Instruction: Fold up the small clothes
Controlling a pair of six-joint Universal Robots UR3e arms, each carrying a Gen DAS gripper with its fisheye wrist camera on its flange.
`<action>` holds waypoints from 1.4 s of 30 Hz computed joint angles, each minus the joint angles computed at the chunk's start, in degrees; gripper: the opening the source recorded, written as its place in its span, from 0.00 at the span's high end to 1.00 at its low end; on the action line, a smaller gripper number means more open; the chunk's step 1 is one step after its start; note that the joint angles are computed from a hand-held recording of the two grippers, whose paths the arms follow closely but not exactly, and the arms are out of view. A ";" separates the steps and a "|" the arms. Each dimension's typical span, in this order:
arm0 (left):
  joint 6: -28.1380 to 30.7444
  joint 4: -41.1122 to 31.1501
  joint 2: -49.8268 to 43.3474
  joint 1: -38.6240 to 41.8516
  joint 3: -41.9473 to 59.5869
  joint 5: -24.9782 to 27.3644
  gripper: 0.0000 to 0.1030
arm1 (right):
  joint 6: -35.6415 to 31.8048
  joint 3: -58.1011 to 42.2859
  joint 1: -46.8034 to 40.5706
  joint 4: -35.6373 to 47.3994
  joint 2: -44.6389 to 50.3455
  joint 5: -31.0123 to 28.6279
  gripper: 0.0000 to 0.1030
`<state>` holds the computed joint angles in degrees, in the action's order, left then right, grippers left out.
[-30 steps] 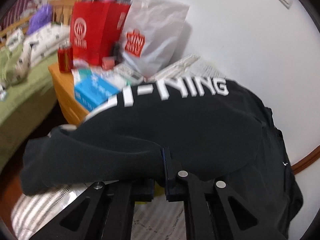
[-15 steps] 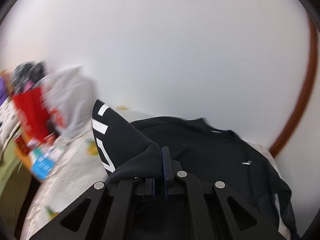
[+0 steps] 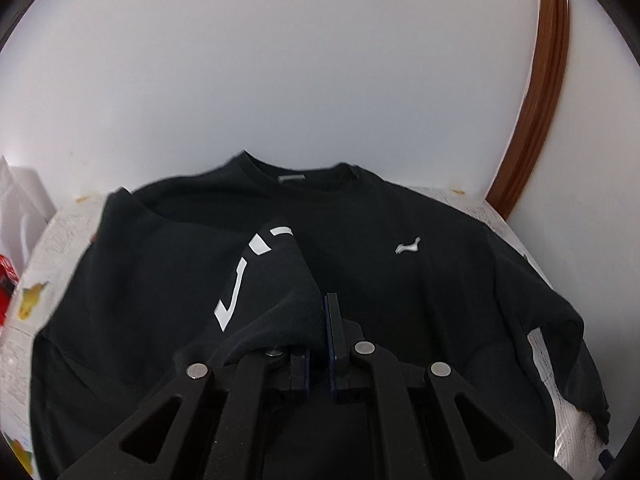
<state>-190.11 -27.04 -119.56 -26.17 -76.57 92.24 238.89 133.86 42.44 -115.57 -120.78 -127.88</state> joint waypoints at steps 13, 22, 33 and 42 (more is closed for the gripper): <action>8.58 6.45 25.86 10.95 -28.22 -8.58 0.29 | -4.05 -18.21 5.69 -3.46 18.27 -4.93 0.00; 16.08 10.14 28.89 33.09 -39.07 -9.75 0.30 | -22.81 -42.29 1.45 -17.03 43.42 3.92 0.35; 17.06 13.46 11.50 38.69 -32.33 -13.71 0.57 | -33.59 -82.44 -0.42 -12.04 75.12 19.29 0.22; 17.54 15.70 11.12 40.52 -34.89 -18.67 0.62 | -35.91 -102.90 -0.78 -5.85 90.22 16.85 0.47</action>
<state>-172.57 -11.35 -108.44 14.35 -111.46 73.57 202.98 30.97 41.66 -121.42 -30.56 -111.03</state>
